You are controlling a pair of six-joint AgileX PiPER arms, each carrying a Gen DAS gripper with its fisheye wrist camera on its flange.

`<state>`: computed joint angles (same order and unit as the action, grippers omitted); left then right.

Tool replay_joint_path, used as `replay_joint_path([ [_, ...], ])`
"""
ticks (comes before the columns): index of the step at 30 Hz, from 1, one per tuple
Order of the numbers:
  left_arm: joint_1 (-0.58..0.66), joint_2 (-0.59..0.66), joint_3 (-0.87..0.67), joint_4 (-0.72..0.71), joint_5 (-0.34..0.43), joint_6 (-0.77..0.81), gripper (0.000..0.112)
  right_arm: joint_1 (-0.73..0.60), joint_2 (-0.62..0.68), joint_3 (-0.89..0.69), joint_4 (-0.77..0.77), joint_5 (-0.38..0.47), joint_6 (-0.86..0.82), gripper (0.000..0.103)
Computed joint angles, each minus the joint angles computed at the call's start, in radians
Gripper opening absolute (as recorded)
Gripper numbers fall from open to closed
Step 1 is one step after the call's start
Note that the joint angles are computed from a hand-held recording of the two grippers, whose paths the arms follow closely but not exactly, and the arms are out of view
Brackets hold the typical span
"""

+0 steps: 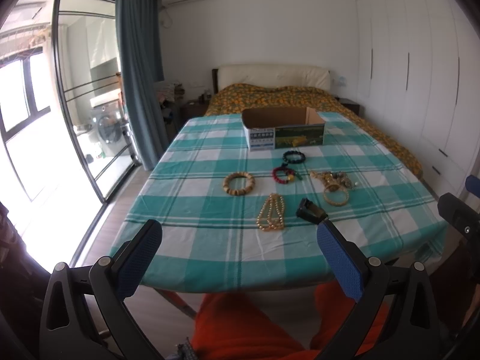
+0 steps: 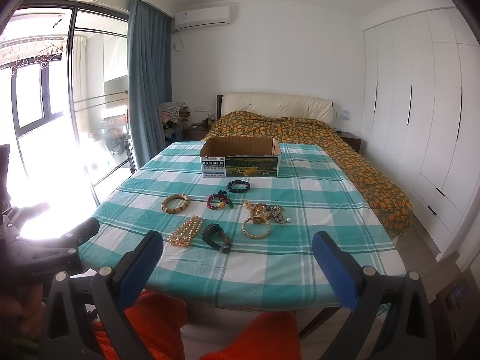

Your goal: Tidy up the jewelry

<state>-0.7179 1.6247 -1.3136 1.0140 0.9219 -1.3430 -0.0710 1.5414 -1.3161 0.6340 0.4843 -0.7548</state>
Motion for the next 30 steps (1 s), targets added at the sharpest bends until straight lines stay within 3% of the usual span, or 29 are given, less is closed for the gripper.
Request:
replay_joint_path([
  [30,0.004,-0.001,-0.005,-0.017,0.012,0.026,0.103,-0.001,0.013,-0.008,0.002,-0.002,-0.003,0.101],
])
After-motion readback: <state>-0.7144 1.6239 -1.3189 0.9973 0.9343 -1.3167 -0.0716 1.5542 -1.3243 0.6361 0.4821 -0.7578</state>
